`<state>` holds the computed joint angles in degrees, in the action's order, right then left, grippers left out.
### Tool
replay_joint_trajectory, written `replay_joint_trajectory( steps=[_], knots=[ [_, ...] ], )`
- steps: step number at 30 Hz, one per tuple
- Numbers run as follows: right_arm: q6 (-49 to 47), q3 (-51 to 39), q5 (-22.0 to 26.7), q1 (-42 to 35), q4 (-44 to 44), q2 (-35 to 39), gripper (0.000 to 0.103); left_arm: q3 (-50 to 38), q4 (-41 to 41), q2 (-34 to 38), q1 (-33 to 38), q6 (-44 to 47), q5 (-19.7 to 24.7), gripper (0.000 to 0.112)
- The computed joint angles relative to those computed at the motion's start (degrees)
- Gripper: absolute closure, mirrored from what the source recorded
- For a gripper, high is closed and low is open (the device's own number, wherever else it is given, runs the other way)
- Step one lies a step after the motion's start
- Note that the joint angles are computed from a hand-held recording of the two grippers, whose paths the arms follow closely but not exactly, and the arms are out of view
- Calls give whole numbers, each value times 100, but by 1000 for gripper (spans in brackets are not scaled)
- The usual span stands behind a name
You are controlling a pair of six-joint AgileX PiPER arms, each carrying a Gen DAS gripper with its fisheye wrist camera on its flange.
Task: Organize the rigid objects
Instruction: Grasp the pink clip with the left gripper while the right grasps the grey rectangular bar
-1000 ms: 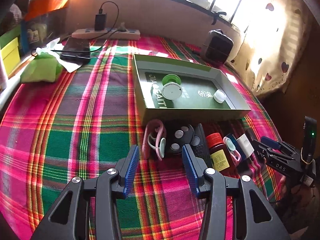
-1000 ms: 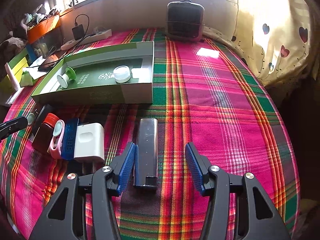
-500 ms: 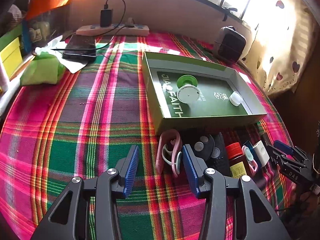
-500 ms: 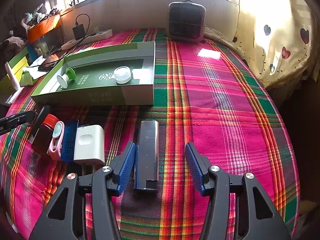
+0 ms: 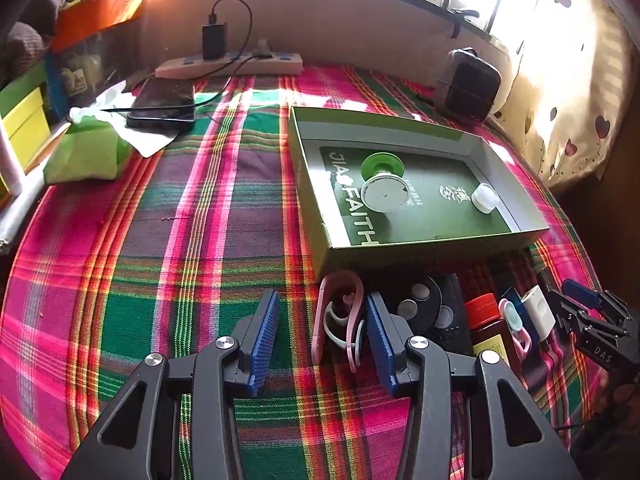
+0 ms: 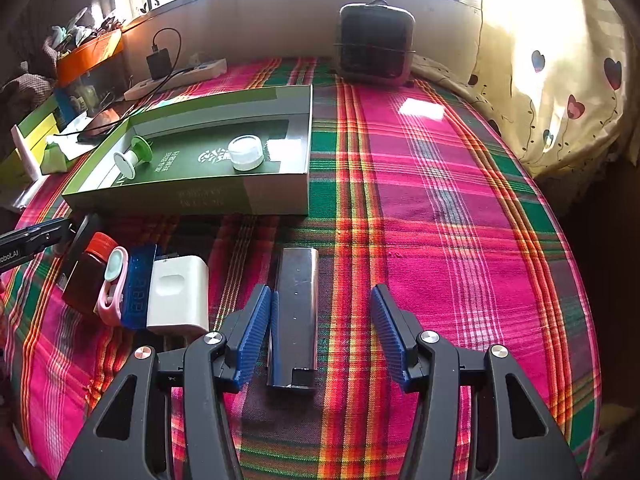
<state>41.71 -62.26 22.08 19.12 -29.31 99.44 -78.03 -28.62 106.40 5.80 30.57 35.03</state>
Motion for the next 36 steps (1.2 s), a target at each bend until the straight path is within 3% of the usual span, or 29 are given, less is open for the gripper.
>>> replay_joint_trajectory(
  steps=[6, 13, 20, 36],
  knots=[
    [-62, 33, -60, -23, 59, -13, 51, 22, 139, -19, 20, -193, -45, 82],
    [-15, 93, -102, -86, 53, -65, 60, 110, 220, -71, 35, -292, -138, 90],
    [31, 128, -145, -140, 61, -93, 76, 153, 273, -96, 10, -351, -226, 90],
    [-159, 186, -271, -191, 264, -136, 79, 147, 260, -101, 37, -381, -203, 90]
  ],
)
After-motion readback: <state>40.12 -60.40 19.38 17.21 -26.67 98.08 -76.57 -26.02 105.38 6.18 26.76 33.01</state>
